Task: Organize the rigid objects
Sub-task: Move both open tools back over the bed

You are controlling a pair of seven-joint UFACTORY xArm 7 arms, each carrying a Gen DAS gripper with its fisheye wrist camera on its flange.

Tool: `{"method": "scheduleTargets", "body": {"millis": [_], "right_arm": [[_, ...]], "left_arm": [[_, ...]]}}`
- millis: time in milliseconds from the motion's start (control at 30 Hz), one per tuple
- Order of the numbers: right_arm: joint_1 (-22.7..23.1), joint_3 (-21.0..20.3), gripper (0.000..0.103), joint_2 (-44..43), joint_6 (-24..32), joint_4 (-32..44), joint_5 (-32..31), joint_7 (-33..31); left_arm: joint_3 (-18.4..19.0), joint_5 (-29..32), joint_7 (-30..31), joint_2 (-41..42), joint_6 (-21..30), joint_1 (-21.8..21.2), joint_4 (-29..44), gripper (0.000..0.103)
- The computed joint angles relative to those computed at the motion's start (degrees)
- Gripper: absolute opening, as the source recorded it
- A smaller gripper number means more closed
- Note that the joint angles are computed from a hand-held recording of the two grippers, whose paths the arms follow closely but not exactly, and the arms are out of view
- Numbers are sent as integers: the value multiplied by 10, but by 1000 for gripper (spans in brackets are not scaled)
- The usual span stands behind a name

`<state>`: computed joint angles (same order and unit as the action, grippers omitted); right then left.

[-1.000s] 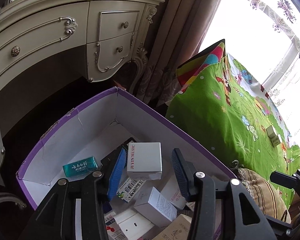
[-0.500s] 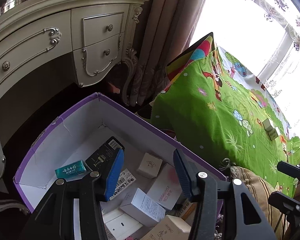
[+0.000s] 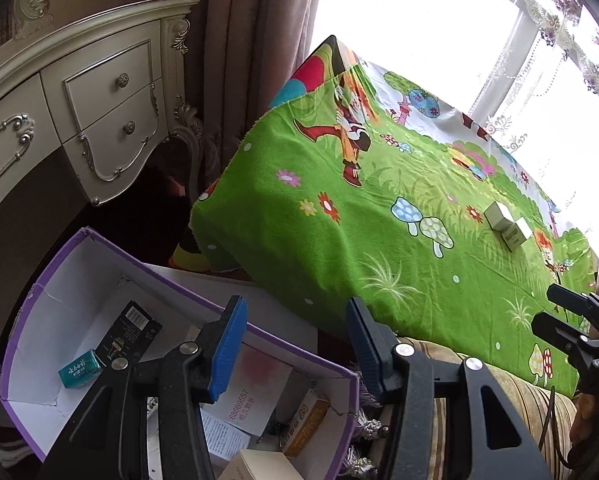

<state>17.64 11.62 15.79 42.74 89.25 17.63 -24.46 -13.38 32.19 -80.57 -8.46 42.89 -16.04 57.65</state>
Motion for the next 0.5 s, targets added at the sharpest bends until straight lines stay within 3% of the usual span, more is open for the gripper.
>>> {"method": "scheduleTargets", "body": {"millis": [167,500], "right_arm": [[-18,-23,92,31,-11,36,-26,24],[-60,-51,94,101,-28,113,-79,73]], "left_arm": [[5,6,36,69,-2,-17,77,53],[49,-24,134,213,-7,-83,253,53]]}}
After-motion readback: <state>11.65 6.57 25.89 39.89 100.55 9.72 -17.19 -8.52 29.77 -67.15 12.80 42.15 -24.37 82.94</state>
